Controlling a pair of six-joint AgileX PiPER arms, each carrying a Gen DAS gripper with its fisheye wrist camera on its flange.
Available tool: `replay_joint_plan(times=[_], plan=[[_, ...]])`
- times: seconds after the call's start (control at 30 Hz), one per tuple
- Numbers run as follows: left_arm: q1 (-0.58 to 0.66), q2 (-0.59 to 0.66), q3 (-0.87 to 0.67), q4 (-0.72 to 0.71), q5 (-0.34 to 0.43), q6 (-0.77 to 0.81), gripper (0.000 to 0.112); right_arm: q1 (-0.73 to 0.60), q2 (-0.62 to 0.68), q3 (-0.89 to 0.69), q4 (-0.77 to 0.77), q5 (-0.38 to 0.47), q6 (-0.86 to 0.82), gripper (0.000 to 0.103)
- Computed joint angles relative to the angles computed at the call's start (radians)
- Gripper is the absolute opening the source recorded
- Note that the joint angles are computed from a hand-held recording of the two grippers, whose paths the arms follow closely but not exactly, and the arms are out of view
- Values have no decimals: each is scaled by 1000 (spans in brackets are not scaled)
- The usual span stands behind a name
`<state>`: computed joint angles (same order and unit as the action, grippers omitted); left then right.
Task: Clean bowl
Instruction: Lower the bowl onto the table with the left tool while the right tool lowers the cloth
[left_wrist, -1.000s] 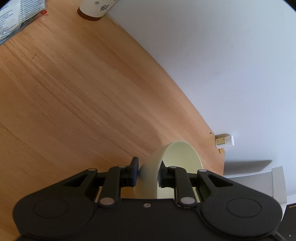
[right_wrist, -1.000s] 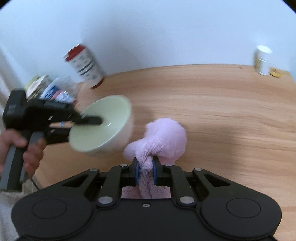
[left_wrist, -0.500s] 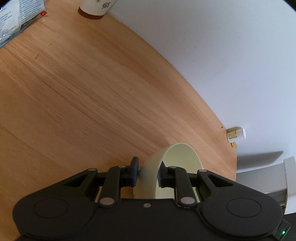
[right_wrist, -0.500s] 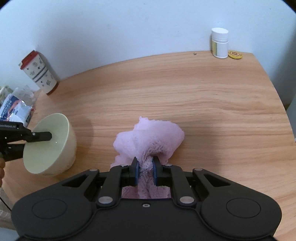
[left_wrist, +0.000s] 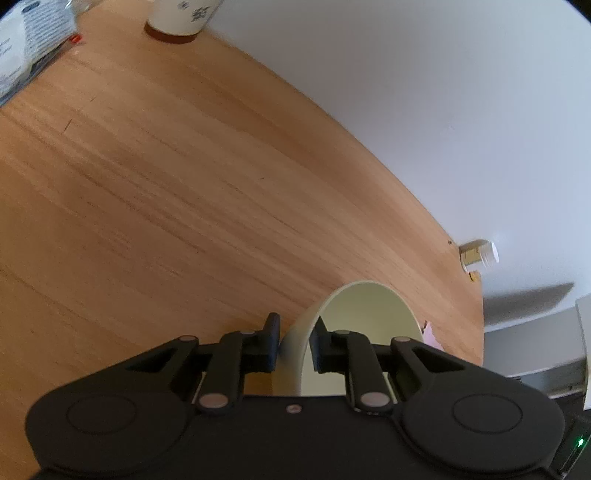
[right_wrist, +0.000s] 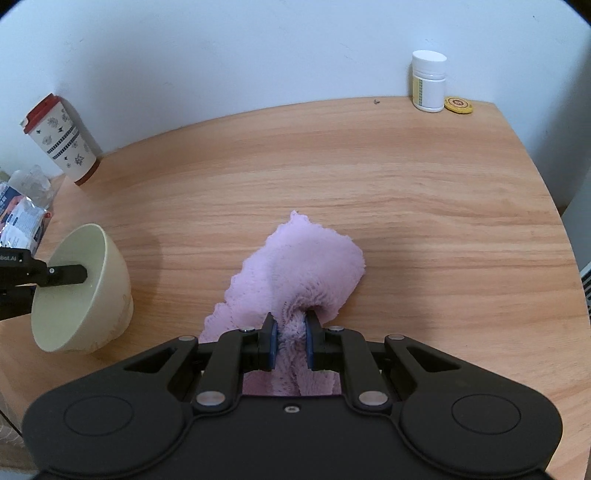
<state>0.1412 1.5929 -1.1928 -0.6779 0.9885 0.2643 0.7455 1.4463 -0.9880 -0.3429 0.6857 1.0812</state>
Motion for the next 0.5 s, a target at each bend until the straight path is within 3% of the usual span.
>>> replay_joint_plan(times=[0.07, 0.13, 0.23, 0.37, 0.4, 0.43, 0.5], plan=[[-11, -2, -6, 24, -1, -11, 19, 4, 2, -2, -7, 3, 7, 17], [-29, -8, -12, 67, -10, -35, 44, 9, 3, -3, -16, 5, 16, 19], [-62, -16, -33, 165, -2, -79, 55, 21, -5, 3, -49, 11, 56, 20], [-78, -52, -19, 224, 7, -102, 76, 62, -19, 17, -118, 36, 137, 36], [-83, -56, -16, 230, 5, -106, 86, 75, -23, 21, -137, 46, 154, 39], [-90, -65, -13, 248, 9, -114, 90, 89, -27, 24, -156, 58, 171, 47], [-100, -87, 3, 279, 2, -116, 92, 114, -44, 34, -192, 75, 207, 51]])
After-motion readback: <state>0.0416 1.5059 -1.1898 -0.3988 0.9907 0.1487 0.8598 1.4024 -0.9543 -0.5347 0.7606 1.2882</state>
